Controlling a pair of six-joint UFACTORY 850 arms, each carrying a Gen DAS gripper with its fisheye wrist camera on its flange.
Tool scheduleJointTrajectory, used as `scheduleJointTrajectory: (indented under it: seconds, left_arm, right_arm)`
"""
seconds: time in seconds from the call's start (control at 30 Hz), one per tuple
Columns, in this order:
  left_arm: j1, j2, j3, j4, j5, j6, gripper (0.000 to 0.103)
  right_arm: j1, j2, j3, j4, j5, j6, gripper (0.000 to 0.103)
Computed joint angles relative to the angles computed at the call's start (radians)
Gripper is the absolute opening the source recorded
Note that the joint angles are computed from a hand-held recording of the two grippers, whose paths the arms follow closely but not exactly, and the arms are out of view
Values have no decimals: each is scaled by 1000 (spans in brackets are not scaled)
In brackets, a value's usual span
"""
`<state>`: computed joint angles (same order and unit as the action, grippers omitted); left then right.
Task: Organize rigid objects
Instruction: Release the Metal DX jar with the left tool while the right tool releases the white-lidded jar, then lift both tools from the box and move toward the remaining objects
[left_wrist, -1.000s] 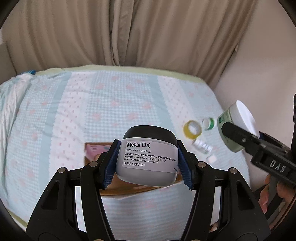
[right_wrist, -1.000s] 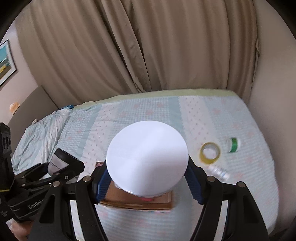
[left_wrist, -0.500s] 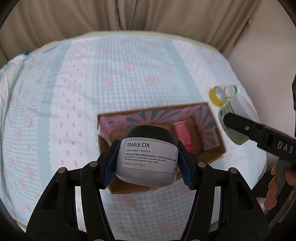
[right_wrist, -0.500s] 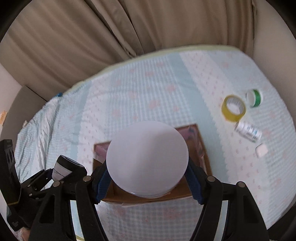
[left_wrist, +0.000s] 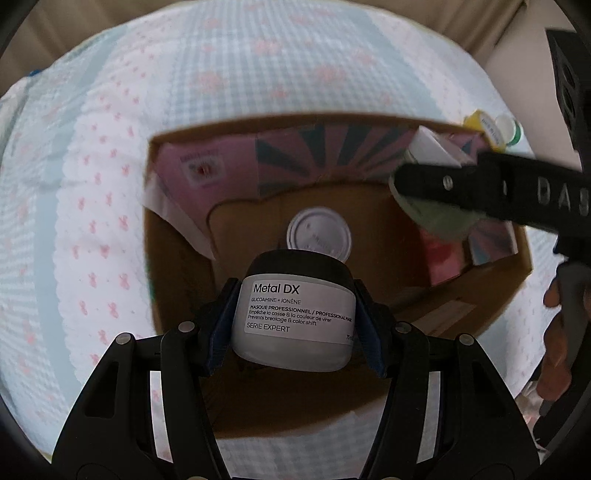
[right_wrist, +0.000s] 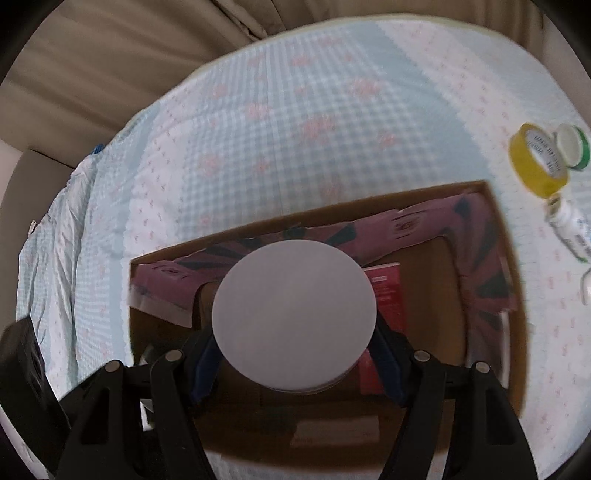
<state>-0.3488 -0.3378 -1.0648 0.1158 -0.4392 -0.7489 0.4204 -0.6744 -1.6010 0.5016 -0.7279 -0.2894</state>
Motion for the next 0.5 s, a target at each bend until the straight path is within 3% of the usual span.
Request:
scheduleJointTrajectory:
  seconds: [0.3, 0.37, 0.4, 0.47, 0.5]
  left_arm:
    - [-33, -38, -29, 53, -29, 36, 56]
    - [-40, -39, -38, 57, -35, 54, 72]
    - [-44, -37, -41, 73, -39, 49, 103]
    - [-56, -27, -38, 116, -24, 39, 103]
    - [-57, -27, -39, 111, -26, 52, 103]
  right_arm:
    - [-4, -89, -91, 18, -96, 10, 68]
    - [5, -107, -121, -22, -126, 5, 69]
    - [10, -107, -123, -44, -120, 1, 79]
    - [10, -80, -91, -22, -61, -48, 103]
    - [6, -70, -80, -2, -44, -79, 103]
